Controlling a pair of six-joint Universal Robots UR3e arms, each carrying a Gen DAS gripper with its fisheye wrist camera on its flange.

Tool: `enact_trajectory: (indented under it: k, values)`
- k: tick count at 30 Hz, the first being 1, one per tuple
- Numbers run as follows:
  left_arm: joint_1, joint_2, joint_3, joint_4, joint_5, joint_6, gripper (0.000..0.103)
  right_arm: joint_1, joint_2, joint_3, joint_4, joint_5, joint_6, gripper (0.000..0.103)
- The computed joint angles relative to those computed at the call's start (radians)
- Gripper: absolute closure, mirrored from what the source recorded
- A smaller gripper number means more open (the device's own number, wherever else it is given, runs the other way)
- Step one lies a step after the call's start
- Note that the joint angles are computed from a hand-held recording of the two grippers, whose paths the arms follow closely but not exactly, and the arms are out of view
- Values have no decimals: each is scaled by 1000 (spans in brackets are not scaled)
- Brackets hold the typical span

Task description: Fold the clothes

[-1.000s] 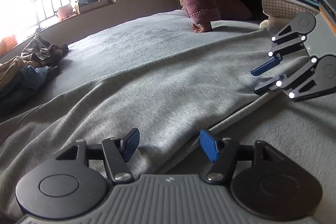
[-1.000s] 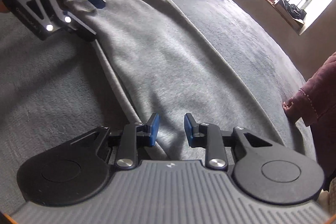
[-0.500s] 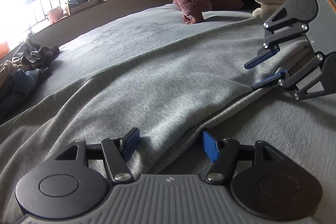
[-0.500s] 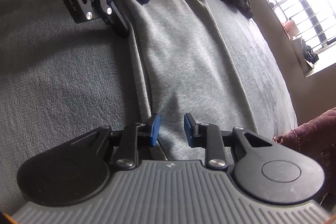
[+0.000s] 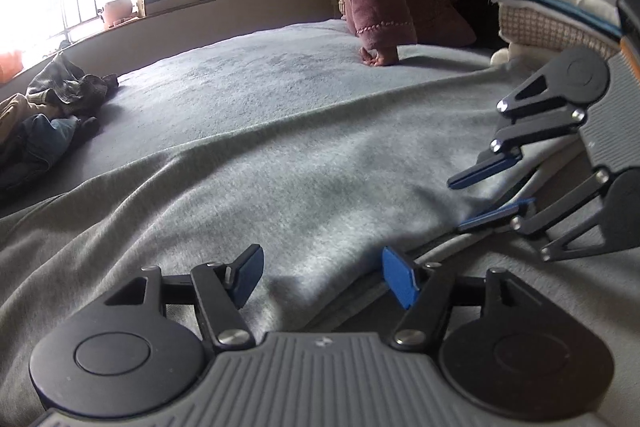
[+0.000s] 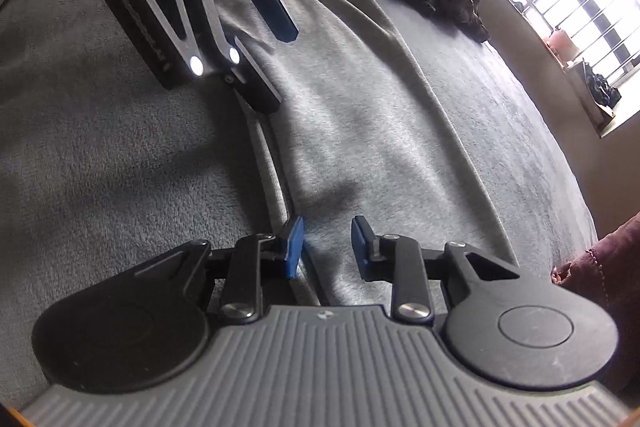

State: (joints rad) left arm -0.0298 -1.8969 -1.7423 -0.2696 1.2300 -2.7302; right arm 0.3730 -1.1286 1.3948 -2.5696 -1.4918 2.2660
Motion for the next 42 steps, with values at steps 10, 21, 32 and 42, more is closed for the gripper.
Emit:
enact_trajectory:
  k: [10, 21, 32, 42]
  values:
    - [-35, -16, -23, 66, 50, 92, 47, 8, 37, -20, -41, -82, 24, 83]
    - [-37, 14, -45, 83, 43, 193, 83, -46, -24, -34, -3, -4, 158, 98]
    - [-12, 61, -66, -33, -2, 280, 86, -77, -86, 125, -17, 53, 162, 100]
    - [22, 141, -95, -82, -152, 196, 52, -557, -609, 575, -22, 240, 748, 45]
